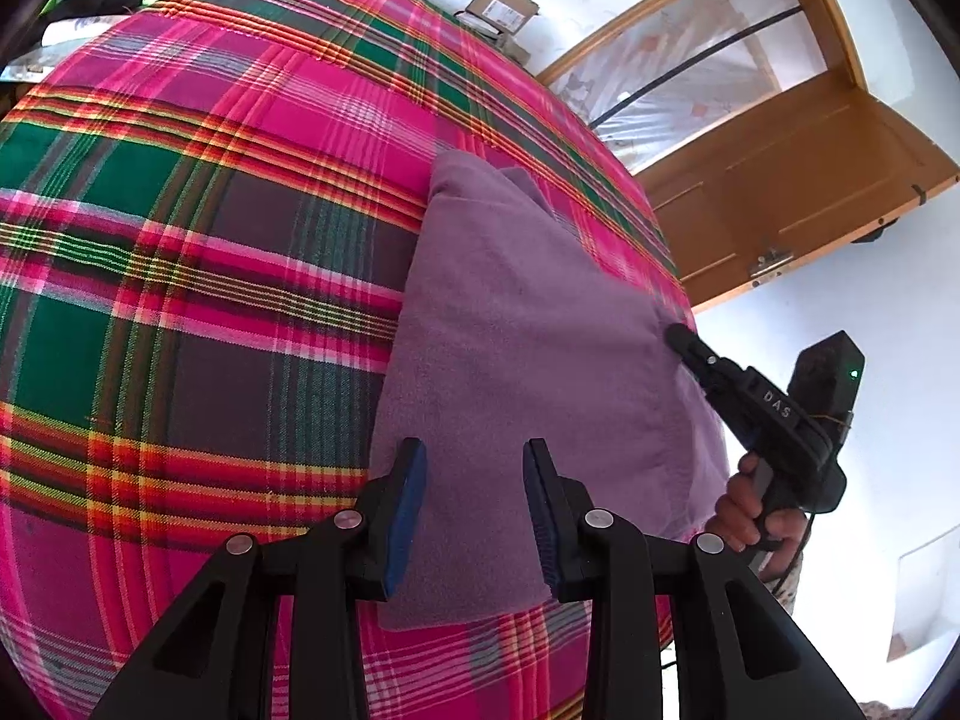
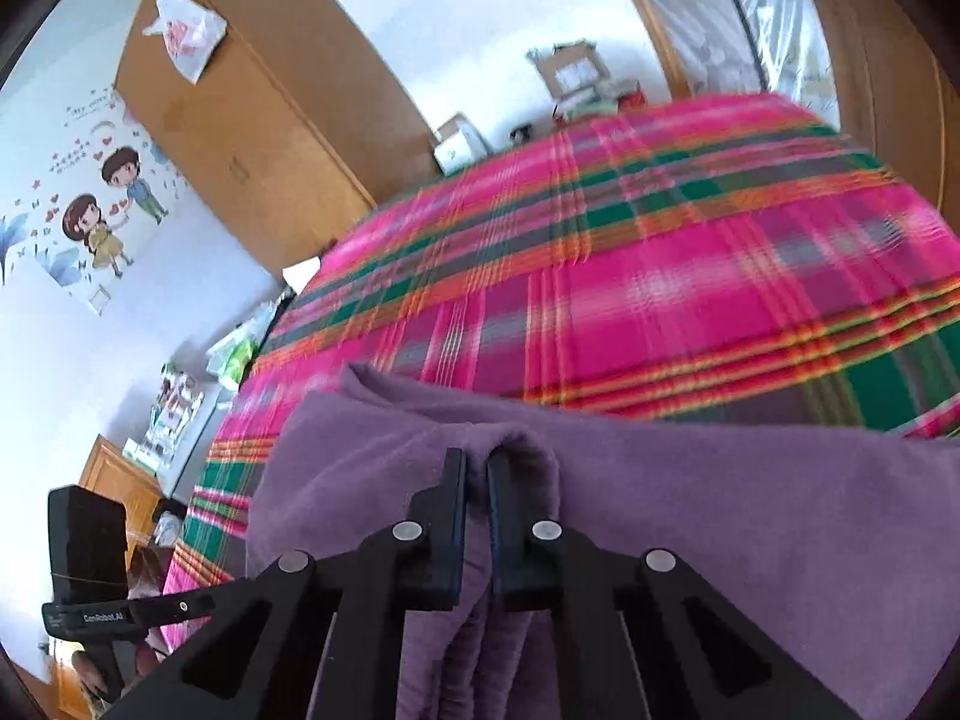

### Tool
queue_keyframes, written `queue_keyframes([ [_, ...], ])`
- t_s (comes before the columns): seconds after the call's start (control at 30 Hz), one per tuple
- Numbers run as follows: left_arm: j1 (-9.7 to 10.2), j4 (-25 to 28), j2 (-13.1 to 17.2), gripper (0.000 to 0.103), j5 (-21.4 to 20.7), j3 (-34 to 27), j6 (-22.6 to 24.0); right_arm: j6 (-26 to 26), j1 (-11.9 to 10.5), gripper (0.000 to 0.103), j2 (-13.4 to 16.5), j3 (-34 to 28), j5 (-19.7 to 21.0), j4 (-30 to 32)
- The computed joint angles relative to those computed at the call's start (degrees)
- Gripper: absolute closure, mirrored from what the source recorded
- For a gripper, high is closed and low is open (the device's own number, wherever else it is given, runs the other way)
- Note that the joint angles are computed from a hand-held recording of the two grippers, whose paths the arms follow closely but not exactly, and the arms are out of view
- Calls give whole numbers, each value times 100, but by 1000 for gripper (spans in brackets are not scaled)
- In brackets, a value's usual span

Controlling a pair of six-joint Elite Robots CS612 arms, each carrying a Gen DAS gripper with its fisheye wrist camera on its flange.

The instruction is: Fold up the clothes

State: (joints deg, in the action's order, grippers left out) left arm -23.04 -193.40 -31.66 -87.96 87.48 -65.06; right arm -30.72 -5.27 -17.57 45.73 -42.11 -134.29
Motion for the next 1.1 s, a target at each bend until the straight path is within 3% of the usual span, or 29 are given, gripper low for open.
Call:
queue_keyframes([
  [0.07,8,-26,16,68,-30,-14,17,274,-8,97,28,-44,-194,-205],
  [0.23,12,-96,4,68,-21,32,14,389,27,94,108,-121,-437,-251],
  [0.43,12,-162,19,68,-48,33,-3,289,-77,81,56,-86,-105,205],
  [0.53,18,-164,35,68,-53,8,-8,-126,-150,73,-170,308,78,296],
  [0.7,-2,-182,17,68,-7,40,-24,-1405,-199,70,-614,1105,220,538],
  [0.8,-15,-161,13,68,6,40,-39,-1420,-194,70,-751,1478,-30,60],
  [0.87,-31,-140,-6,68,14,59,-11,-1326,-177,76,-785,1634,-282,-315],
  [0.93,-39,-134,-20,68,24,79,12,-1336,-193,82,-788,1656,-277,-230],
  [1.0,-36,-165,-22,68,16,100,-12,-1279,-222,99,-812,1705,-218,-308],
  [1.1,-43,-215,-31,68,6,147,-36,-1144,-268,103,-835,1716,-104,-299],
])
